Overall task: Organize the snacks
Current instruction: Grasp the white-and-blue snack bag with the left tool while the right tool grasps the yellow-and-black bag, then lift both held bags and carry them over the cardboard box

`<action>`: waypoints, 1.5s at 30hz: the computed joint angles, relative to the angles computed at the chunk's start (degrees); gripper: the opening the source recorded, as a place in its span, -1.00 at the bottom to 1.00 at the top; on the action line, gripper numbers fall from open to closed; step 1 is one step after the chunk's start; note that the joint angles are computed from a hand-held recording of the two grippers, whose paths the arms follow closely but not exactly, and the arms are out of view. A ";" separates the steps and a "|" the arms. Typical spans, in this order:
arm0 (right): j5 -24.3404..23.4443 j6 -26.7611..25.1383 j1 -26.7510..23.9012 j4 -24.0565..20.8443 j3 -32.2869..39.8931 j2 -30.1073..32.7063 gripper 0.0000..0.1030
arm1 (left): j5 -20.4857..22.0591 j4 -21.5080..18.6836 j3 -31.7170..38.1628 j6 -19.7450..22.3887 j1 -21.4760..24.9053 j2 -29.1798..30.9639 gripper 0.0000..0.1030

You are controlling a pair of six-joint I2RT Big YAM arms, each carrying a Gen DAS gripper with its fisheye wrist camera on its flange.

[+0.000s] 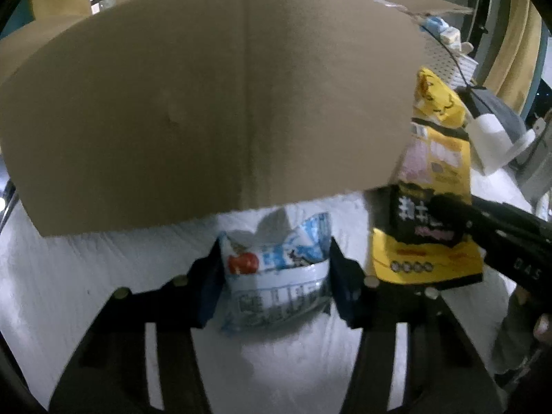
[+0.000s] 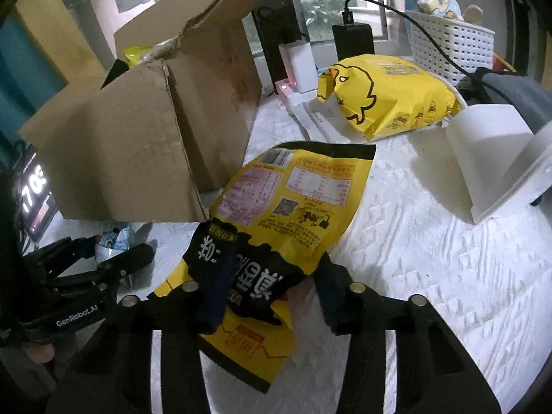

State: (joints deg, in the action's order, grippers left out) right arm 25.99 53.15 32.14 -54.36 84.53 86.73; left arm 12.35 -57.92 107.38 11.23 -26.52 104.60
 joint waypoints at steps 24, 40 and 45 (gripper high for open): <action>5.61 7.48 6.61 -6.62 -2.19 -4.59 -0.48 | 4.16 0.90 -10.34 2.58 0.91 -10.05 0.05; 12.92 7.57 11.91 -10.51 3.34 -5.53 -0.53 | 7.29 2.18 -13.50 5.05 4.33 -16.20 0.05; 14.09 2.81 11.72 -9.57 8.34 -3.62 -0.53 | 8.20 2.35 -10.16 5.22 5.77 -15.68 0.05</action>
State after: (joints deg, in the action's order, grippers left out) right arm 40.08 55.96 43.86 -63.93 92.87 83.12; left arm 20.55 -55.56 97.22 16.45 -20.75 88.92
